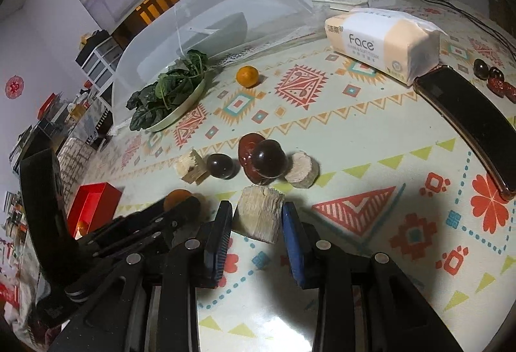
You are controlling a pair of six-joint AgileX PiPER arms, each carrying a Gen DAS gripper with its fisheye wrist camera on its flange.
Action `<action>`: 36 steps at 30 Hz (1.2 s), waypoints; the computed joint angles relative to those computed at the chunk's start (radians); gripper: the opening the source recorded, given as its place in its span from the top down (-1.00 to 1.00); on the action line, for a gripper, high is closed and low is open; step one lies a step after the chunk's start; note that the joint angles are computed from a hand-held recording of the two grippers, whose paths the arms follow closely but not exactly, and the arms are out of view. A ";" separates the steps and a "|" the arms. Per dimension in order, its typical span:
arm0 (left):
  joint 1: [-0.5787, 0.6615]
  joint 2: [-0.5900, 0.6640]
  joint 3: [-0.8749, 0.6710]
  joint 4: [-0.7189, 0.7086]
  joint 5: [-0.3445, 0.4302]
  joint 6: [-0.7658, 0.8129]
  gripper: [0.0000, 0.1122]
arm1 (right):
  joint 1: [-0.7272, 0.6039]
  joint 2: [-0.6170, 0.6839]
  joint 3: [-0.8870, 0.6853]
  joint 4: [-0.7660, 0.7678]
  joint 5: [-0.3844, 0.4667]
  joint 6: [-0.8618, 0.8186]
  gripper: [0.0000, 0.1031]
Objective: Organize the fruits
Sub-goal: 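Carry the yam piece and orange into the red tray and release both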
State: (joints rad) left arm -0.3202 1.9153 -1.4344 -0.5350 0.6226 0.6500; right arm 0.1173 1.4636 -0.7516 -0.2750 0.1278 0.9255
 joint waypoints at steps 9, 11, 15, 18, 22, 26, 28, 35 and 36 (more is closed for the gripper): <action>0.200 -0.135 0.084 -0.227 0.109 0.165 0.42 | 0.111 -0.027 -0.056 -0.268 0.091 0.265 0.33; 0.287 -0.169 0.097 -0.282 0.147 0.207 0.42 | 0.159 -0.018 -0.094 -0.307 0.118 0.296 0.33; 0.472 -0.202 0.099 -0.354 0.207 0.261 0.42 | 0.263 0.032 -0.203 -0.331 0.172 0.297 0.33; 0.608 -0.187 0.064 -0.373 0.234 0.275 0.42 | 0.339 0.107 -0.327 -0.278 0.203 0.221 0.33; 0.746 -0.132 0.001 -0.369 0.244 0.269 0.42 | 0.419 0.258 -0.547 -0.119 0.241 0.024 0.33; 0.830 -0.042 -0.100 -0.336 0.267 0.228 0.42 | 0.482 0.445 -0.813 0.027 0.321 -0.176 0.33; 0.850 0.000 -0.147 -0.325 0.277 0.211 0.42 | 0.500 0.553 -0.968 0.104 0.387 -0.267 0.33; 0.841 0.170 -0.406 -0.231 0.335 0.083 0.42 | 0.508 0.844 -1.406 0.158 0.618 -0.348 0.33; 0.830 0.203 -0.459 -0.213 0.346 0.055 0.42 | 0.504 0.871 -1.450 0.160 0.643 -0.349 0.33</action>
State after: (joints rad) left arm 0.5096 2.1180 -1.8935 -0.7485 0.9685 0.7051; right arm 0.6218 2.3348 -2.2012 -0.1154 0.7710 0.5762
